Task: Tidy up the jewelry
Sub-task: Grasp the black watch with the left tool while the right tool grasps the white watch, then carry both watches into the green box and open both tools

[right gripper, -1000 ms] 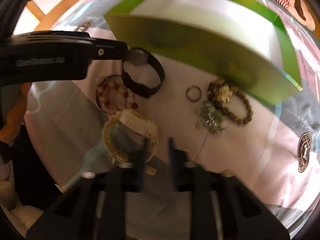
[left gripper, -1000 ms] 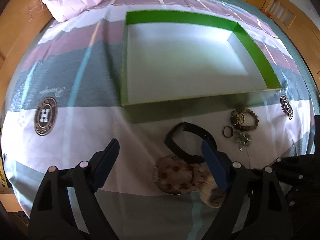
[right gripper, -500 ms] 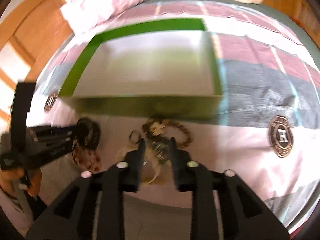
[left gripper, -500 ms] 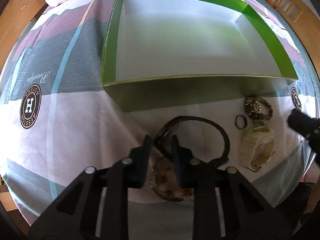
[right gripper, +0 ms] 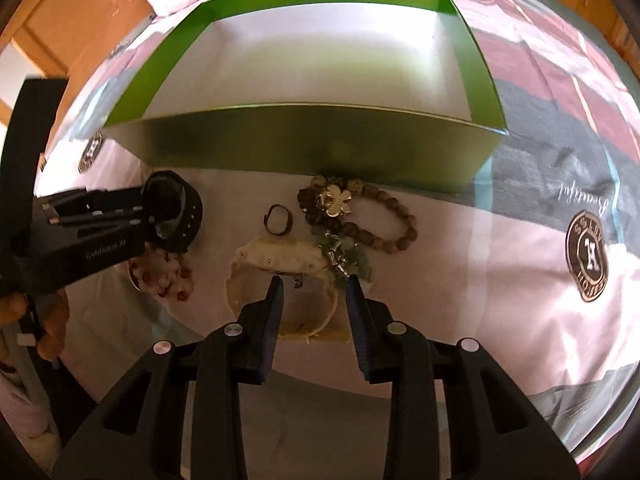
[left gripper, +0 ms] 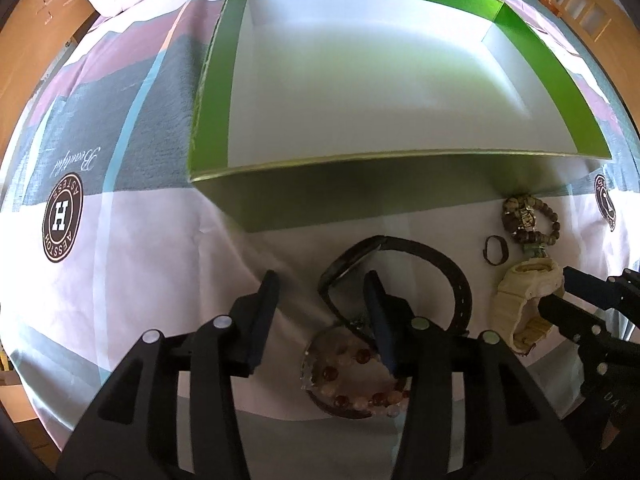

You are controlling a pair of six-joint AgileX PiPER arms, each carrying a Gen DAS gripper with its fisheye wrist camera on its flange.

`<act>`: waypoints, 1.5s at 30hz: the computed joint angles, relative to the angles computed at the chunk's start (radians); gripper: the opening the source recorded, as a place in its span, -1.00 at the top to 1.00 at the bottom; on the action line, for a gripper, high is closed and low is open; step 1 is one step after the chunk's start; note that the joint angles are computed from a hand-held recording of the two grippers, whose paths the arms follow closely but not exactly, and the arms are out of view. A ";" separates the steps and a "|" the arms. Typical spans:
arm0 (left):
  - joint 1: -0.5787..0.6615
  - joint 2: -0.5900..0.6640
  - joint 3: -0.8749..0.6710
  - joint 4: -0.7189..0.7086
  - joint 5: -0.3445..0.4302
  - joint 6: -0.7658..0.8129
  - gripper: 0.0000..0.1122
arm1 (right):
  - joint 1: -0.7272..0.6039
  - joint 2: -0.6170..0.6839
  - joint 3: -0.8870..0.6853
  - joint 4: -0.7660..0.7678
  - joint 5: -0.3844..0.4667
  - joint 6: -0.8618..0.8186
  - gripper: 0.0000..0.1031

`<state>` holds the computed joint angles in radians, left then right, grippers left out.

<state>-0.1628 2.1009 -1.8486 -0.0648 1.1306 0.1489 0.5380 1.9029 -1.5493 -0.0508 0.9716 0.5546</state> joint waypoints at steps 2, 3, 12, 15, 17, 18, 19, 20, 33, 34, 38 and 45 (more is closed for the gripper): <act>-0.012 -0.002 0.008 0.007 -0.012 -0.013 0.22 | 0.017 0.012 -0.010 -0.023 0.000 0.012 0.58; -0.024 0.001 0.008 0.012 -0.020 -0.025 0.40 | 0.025 0.015 -0.014 -0.041 0.004 0.021 0.77; 0.013 -0.070 0.045 -0.086 -0.035 0.031 0.76 | 0.026 -0.071 0.054 -0.086 -0.063 0.060 0.89; 0.018 -0.109 0.070 -0.119 -0.057 0.064 0.76 | 0.014 -0.111 0.085 -0.100 -0.105 0.079 0.89; 0.018 -0.131 0.080 -0.139 -0.069 0.081 0.76 | 0.009 -0.131 0.095 -0.102 -0.118 0.076 0.89; 0.018 -0.140 0.082 -0.151 -0.073 0.090 0.76 | 0.009 -0.139 0.097 -0.100 -0.122 0.075 0.89; 0.017 -0.153 0.086 -0.168 -0.078 0.102 0.76 | 0.007 -0.148 0.100 -0.091 -0.134 0.064 0.89; 0.023 -0.165 0.090 -0.182 -0.078 0.119 0.76 | 0.003 -0.154 0.100 -0.077 -0.145 0.048 0.89; 0.089 -0.211 0.035 -0.310 -0.187 0.161 0.76 | -0.043 -0.221 0.128 -0.268 -0.342 0.227 0.89; 0.082 -0.197 0.027 -0.290 -0.206 0.139 0.76 | -0.054 -0.195 0.103 -0.254 -0.343 0.214 0.89; 0.076 -0.150 -0.002 -0.288 -0.236 0.116 0.76 | -0.082 -0.140 0.075 -0.215 -0.374 0.192 0.89; 0.054 -0.109 -0.020 -0.206 -0.269 0.056 0.76 | -0.122 -0.057 0.038 -0.184 -0.401 0.184 0.89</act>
